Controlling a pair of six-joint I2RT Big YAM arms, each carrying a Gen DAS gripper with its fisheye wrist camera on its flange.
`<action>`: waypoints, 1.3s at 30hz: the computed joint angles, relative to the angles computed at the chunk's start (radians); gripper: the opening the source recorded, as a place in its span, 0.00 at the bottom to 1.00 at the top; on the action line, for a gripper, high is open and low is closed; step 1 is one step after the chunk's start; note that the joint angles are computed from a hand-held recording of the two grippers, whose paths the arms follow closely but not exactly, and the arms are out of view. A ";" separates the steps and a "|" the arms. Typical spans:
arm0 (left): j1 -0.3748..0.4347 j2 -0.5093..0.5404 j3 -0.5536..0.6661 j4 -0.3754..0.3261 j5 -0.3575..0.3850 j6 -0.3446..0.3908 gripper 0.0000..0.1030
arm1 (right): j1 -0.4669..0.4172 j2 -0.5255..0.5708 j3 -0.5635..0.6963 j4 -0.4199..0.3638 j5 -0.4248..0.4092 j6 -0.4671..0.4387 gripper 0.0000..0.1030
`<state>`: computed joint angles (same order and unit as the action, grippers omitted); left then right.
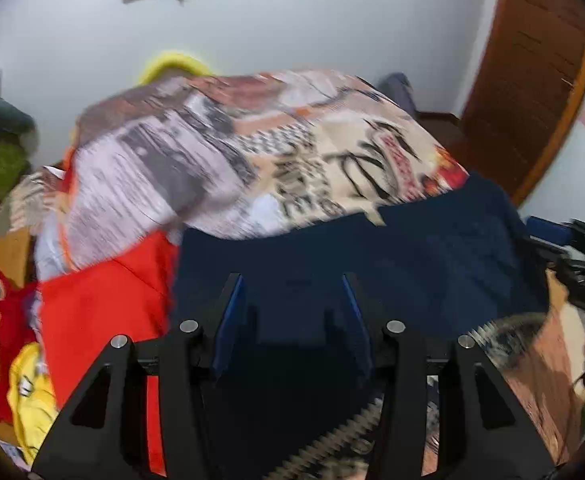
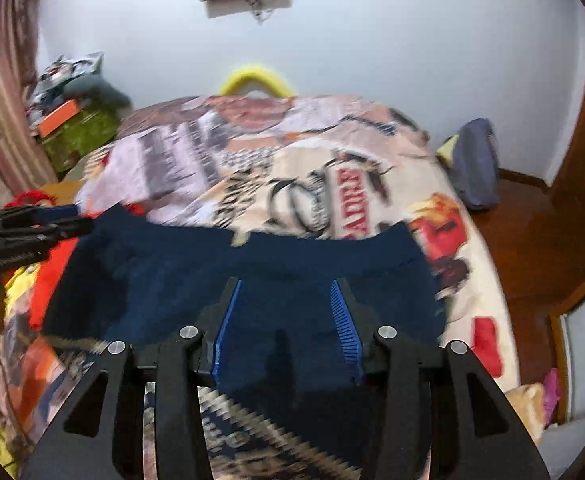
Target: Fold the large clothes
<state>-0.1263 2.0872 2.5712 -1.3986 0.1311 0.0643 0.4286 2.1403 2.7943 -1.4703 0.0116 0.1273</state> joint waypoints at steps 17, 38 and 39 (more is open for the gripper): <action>-0.006 -0.219 -0.514 0.202 0.011 -0.008 0.60 | 0.040 -0.203 -0.516 0.216 -0.026 0.013 0.65; 0.151 -0.415 -0.725 0.223 -0.070 -0.172 0.64 | -0.065 -0.464 -0.826 0.228 0.071 0.180 0.67; 0.162 -0.429 -0.732 0.226 -0.061 -0.182 0.64 | -0.063 -0.479 -0.834 0.231 0.074 0.177 0.67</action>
